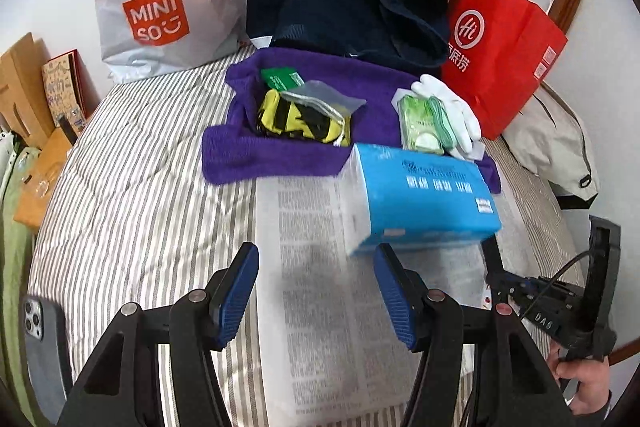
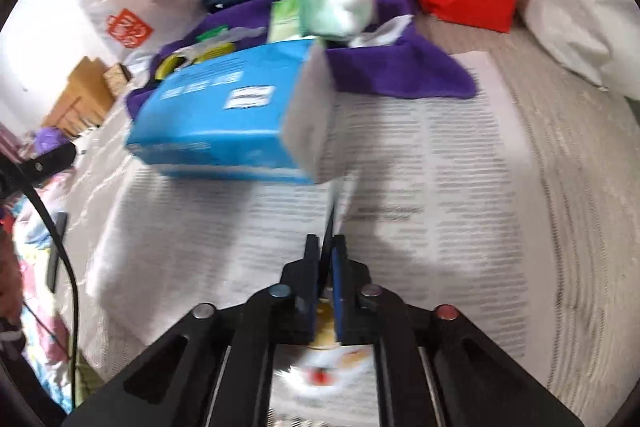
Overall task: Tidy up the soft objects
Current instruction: 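Move the right tool to the black watch strap on the newspaper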
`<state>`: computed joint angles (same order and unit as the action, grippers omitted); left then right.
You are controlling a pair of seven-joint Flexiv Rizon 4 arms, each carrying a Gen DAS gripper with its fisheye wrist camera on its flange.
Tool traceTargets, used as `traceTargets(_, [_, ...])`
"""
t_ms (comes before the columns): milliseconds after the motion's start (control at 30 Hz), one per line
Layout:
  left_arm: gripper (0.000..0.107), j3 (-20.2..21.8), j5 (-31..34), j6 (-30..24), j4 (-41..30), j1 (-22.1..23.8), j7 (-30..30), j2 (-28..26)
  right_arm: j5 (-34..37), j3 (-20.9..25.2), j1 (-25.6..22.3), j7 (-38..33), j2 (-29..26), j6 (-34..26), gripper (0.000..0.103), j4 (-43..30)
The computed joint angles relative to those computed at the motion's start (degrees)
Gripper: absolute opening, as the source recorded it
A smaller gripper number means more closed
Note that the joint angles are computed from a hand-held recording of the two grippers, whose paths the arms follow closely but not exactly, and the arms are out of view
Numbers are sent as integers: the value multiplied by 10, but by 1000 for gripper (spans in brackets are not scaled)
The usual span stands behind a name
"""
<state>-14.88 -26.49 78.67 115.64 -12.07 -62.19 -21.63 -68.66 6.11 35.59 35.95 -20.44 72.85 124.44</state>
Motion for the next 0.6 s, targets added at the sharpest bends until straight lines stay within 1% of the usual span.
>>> traceTargets(33, [58, -1, -1, 2, 6, 1, 1, 4, -15, -5, 2, 15, 3, 6, 3, 1])
traceTargets(67, [58, -4, -4, 6, 13, 3, 3, 8, -16, -2, 1, 15, 7, 1, 3, 1])
traceTargets(133, [58, -20, -24, 15, 29, 15, 18, 15, -7, 5, -2, 2, 15, -9, 3, 3])
traceTargets(233, [58, -22, -35, 16, 40, 16, 21, 19, 13, 15, -2, -10, 19, -19, 3, 2])
traceTargets(267, [58, -26, -41, 17, 45, 19, 26, 21, 15, 16, -2, -9, 22, -18, 3, 5])
traceTargets(333, [58, -29, -47, 18, 52, 18, 35, 23, -1, 11, -3, 10, 30, -9, 3, 11])
traceTargets(433, [58, -38, -58, 19, 58, 19, 50, 22, 22, 28, -4, 0, 55, -37, 3, 27])
traceTargets(533, [58, -43, -65, 19, 62, 15, 60, 22, 80, 52, -5, -36, 76, -86, 3, 41])
traceTargets(567, [58, -47, -71, 21, 64, 15, 65, 22, 122, 67, -3, -62, 82, -114, 3, 46])
traceTargets(600, [58, -49, -75, 20, 66, 14, 68, 22, 154, 76, -2, -83, 82, -131, 3, 46])
